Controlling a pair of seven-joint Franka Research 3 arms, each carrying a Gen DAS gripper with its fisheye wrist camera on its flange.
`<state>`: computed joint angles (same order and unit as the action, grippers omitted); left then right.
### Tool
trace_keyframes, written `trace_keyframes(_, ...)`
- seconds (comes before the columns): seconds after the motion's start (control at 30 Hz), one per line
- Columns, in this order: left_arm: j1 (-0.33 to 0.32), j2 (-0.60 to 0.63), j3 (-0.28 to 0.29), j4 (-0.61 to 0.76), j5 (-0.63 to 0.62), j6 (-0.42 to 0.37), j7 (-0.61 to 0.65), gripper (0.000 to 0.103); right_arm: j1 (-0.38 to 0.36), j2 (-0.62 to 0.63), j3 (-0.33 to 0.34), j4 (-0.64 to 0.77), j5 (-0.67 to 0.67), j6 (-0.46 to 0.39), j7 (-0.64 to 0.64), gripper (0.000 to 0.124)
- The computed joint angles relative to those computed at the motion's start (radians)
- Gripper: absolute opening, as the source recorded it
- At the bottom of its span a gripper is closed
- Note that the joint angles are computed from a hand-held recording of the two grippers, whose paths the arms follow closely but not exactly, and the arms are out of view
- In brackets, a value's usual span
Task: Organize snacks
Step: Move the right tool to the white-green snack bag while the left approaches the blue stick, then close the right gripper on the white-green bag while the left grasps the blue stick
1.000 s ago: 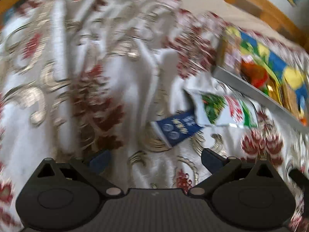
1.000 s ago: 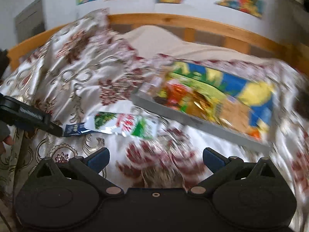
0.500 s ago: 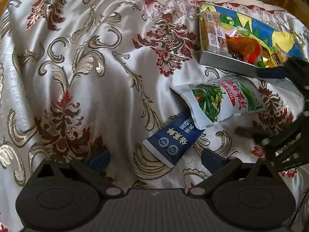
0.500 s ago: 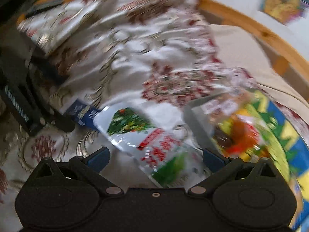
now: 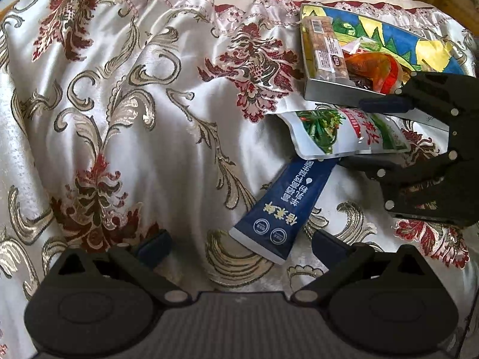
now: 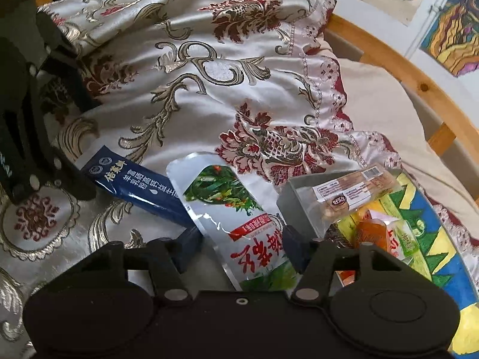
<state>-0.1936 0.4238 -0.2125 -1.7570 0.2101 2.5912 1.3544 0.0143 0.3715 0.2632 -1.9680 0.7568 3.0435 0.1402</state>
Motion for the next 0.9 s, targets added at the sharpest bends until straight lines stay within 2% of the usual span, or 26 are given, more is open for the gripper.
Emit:
trace_keyframes(0.07, -0.006, -0.004, 0.005, -0.008, 0.018, 0.022, -0.001, 0.102, -0.03, 0.021, 0.065, -0.014, 0.031, 0.119, -0.075, 0.061)
trace_keyframes(0.1, -0.008, -0.006, 0.007, -0.014, 0.027, 0.037, -0.001, 0.102, -0.075, 0.036, 0.135, -0.028, 0.035, 0.204, -0.119, 0.061)
trace_keyframes(0.2, -0.001, -0.012, -0.004, -0.035, 0.032, 0.093, 0.026, 0.102, -0.207, 0.091, 0.315, -0.083, -0.075, 0.431, -0.136, 0.061)
trace_keyframes(0.23, 0.003, -0.013, -0.009, -0.041, 0.03, 0.115, 0.038, 0.102, -0.218, 0.102, 0.33, -0.094, -0.106, 0.476, -0.133, 0.06)
trace_keyframes(0.27, 0.006, -0.012, -0.014, -0.046, 0.028, 0.135, 0.05, 0.102, -0.204, 0.104, 0.316, -0.101, -0.121, 0.504, -0.129, 0.057)
trace_keyframes(0.33, 0.007, -0.005, -0.019, -0.046, 0.03, 0.166, 0.076, 0.102, -0.139, 0.096, 0.247, -0.103, -0.101, 0.524, -0.14, 0.052)
trace_keyframes(0.4, 0.001, 0.012, -0.018, -0.03, 0.036, 0.168, 0.09, 0.102, -0.076, 0.093, 0.178, -0.1, -0.08, 0.537, -0.152, 0.045)
trace_keyframes(0.47, 0.005, 0.032, -0.027, -0.011, 0.026, 0.166, 0.115, 0.102, -0.052, 0.098, 0.147, -0.099, -0.095, 0.556, -0.134, 0.044)
trace_keyframes(0.63, -0.001, 0.069, -0.022, 0.015, 0.028, 0.202, 0.138, 0.098, 0.005, 0.105, 0.07, -0.079, -0.133, 0.512, -0.099, 0.039)
trace_keyframes(0.7, 0.006, 0.07, -0.029, 0.01, 0.024, 0.222, 0.151, 0.094, 0.06, 0.108, 0.016, -0.078, -0.123, 0.522, -0.102, 0.018)
trace_keyframes(0.73, 0.018, 0.068, -0.043, 0.004, 0.013, 0.235, 0.17, 0.093, 0.087, 0.107, -0.01, -0.08, -0.114, 0.528, -0.102, 0.017)
trace_keyframes(0.8, 0.047, 0.062, -0.076, -0.014, -0.016, 0.262, 0.216, 0.091, 0.083, 0.107, -0.011, -0.098, -0.16, 0.563, -0.06, 0.01)
trace_keyframes(0.9, 0.08, 0.062, -0.116, -0.025, -0.06, 0.289, 0.276, 0.088, 0.08, 0.095, -0.02, -0.126, -0.206, 0.603, 0.014, 0.007)
